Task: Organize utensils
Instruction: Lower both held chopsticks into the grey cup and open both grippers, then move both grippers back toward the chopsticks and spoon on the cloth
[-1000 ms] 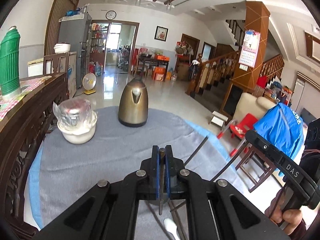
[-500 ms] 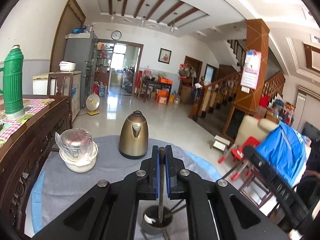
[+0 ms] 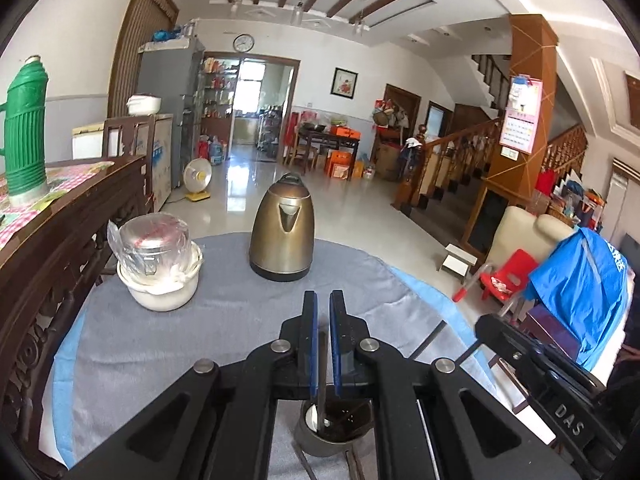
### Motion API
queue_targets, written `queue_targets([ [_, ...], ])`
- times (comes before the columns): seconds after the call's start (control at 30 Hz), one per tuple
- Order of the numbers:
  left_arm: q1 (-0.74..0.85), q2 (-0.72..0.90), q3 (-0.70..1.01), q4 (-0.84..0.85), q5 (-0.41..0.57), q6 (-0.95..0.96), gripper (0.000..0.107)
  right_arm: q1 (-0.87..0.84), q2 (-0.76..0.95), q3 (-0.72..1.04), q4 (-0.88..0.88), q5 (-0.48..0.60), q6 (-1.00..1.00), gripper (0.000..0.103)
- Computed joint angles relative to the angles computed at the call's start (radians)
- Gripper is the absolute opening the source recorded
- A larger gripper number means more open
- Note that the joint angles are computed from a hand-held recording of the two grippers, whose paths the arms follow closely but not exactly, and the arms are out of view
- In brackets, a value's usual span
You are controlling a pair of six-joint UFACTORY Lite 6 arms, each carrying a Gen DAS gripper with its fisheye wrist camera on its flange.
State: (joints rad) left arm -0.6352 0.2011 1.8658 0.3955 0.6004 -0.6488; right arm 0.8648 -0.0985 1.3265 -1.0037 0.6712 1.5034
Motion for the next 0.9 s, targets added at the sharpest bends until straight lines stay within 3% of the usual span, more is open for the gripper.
queue_targets([
  [0.03,-0.007,-0.019,-0.024,0.02,-0.008,-0.012,0.008,-0.009,-0.011,-0.015,0.019,-0.015,-0.006,0.008],
  [0.1,-0.019,-0.059,-0.064,0.04,-0.016,-0.016,0.036,-0.027,-0.039,-0.046,0.054,-0.043,-0.011,0.008],
  [0.17,-0.039,-0.106,-0.117,0.112,-0.026,-0.075,0.05,-0.034,-0.071,-0.08,0.065,-0.059,0.005,0.013],
  [0.3,-0.097,-0.208,-0.23,0.299,0.007,-0.209,0.054,-0.018,-0.184,-0.188,0.017,-0.059,0.1,0.035],
  [0.4,-0.136,-0.289,-0.33,0.4,0.044,-0.312,0.062,0.029,-0.277,-0.271,-0.072,0.006,0.211,0.062],
  [0.47,-0.15,-0.327,-0.386,0.427,0.084,-0.358,0.067,0.062,-0.341,-0.323,-0.107,0.057,0.258,0.062],
  [0.7,-0.151,-0.421,-0.58,0.319,0.132,-0.405,0.068,0.096,-0.466,-0.426,-0.014,0.133,0.248,0.061],
  [0.9,-0.245,-0.452,-0.673,0.297,0.213,-0.493,0.069,0.167,-0.544,-0.505,0.045,0.194,0.272,0.061],
])
